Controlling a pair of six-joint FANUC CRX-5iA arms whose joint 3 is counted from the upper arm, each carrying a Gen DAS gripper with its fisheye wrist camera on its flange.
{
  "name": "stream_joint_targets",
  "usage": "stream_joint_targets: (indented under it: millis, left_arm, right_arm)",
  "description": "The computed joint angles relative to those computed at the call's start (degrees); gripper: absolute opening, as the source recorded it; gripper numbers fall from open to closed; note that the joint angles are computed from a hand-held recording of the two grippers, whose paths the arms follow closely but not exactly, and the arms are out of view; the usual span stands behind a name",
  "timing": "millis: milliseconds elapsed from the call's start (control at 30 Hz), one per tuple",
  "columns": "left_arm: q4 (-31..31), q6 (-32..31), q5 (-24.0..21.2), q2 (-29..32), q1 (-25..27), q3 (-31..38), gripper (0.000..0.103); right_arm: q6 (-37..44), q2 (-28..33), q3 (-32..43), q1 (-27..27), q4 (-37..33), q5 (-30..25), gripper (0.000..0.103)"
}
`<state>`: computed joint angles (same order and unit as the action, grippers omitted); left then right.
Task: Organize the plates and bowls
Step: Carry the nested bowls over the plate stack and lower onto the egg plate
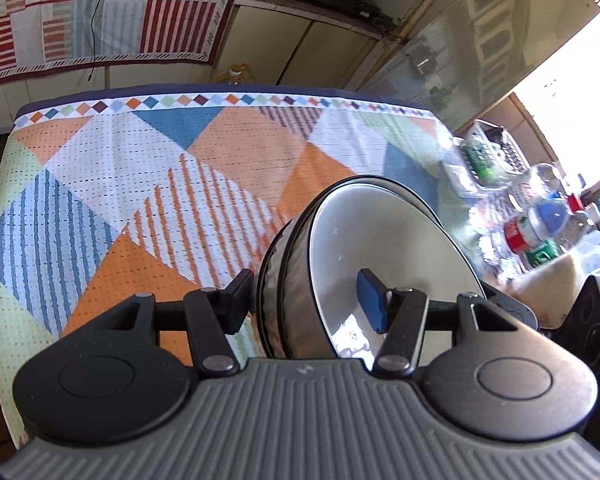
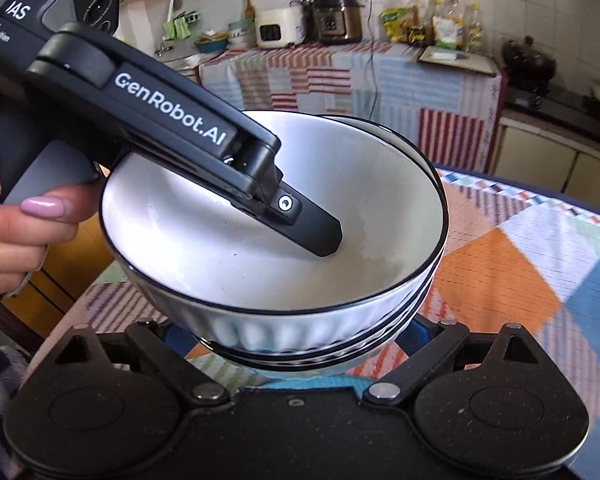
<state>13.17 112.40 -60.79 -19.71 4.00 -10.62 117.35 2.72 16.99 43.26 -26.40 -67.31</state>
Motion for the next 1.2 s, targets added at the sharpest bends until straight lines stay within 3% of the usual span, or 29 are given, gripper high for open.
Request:
stream_joint_targets:
  millis: [267,600,900,1200]
  left_arm:
    - [-6.49,7.85,-5.17,0.11,-9.32,7.16,0.054]
    - [-12.98,17.68,-7.21,1.47,-20.30,11.22,0.054]
    - [-16.29,23.28,-6.28,3.44,-24.91,10.08,0.054]
    - [-15.89,22.66,-3.70,4.72,-24.86,6.47,0.054]
  right_arm:
    - [-2.07,-8.88,-5.90,-0.78,0.26,0.27,0.099]
    - [-2.04,-15.46,-9.41,-2.99,0.60,-2.87,0.099]
    - [0.76,-16.17,-11.73,-5.67,-1.37,-4.45,0.099]
    - [-0.03,-15.80,-15.39,-5.02,0.34,-2.08,0.099]
